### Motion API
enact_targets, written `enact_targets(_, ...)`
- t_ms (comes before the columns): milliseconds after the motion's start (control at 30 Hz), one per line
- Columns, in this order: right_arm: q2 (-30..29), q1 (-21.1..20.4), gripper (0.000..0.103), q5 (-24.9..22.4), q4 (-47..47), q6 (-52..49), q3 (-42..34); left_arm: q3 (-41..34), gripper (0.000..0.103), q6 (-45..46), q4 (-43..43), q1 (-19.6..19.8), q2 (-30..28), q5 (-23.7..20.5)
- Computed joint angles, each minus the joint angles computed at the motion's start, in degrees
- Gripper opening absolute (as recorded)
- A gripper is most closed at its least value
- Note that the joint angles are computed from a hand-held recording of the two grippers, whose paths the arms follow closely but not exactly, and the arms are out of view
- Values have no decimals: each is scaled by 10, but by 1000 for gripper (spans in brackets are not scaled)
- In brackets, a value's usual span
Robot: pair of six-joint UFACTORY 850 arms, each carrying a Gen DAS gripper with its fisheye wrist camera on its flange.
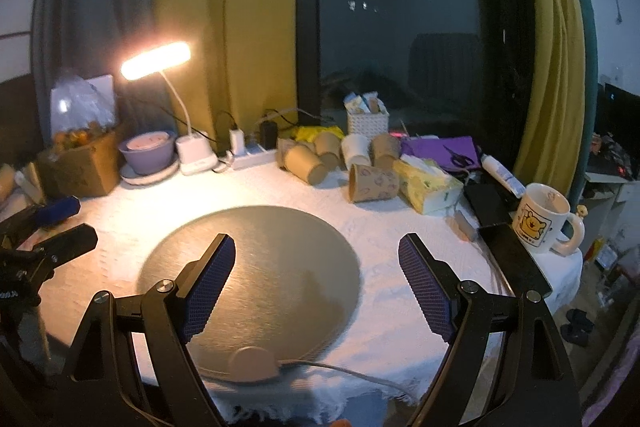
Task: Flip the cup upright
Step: 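Move the right gripper toward the printed paper cup lying on its side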
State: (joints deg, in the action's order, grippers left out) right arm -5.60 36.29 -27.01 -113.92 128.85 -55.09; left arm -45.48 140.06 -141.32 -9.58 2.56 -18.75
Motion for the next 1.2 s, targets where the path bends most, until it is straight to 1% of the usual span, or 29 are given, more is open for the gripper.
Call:
enact_targets(100, -18, -14, 86, 11, 20, -22, -17, -33, 92, -71, 77, 2, -37, -4)
enact_targets(133, -24, -18, 86, 14, 23, -25, -22, -38, 92, -65, 73, -2, -44, -3)
enact_targets(400, -69, -60, 86, 46, 31, -39, -65, -120, 92, -91, 129, -23, -118, 19)
enact_targets(533, -90, -82, 86, 63, 25, -44, -90, -177, 92, -188, 237, -28, -161, 31)
enact_targets(633, -107, -99, 86, 74, 21, -45, -113, -220, 92, -238, 298, -35, -193, 41)
enact_targets(733, -125, -115, 86, 84, 16, -46, -134, -266, 92, -309, 382, -42, -227, 49)
enact_targets(833, -143, -129, 86, 97, 15, -51, -155, -316, 92, -413, 501, -47, -265, 57)
enact_targets(900, -155, -139, 86, 108, 13, -54, -169, -349, 92, -498, 590, -48, -289, 50)
enact_targets(1000, -173, -155, 86, 129, 0, -48, -188, -404, 92, -594, 692, -51, -328, 41)
enact_targets(1033, -179, -161, 86, 137, -3, -46, -195, -414, 92, -609, 710, -52, -335, 38)
enact_targets(1100, -193, -173, 86, 158, 23, -74, -212, -448, 92, -656, 768, -56, -358, 34)
enact_targets(1200, -219, -190, 86, 188, 137, -194, -244, -505, 92, -725, 857, -63, -399, 19)
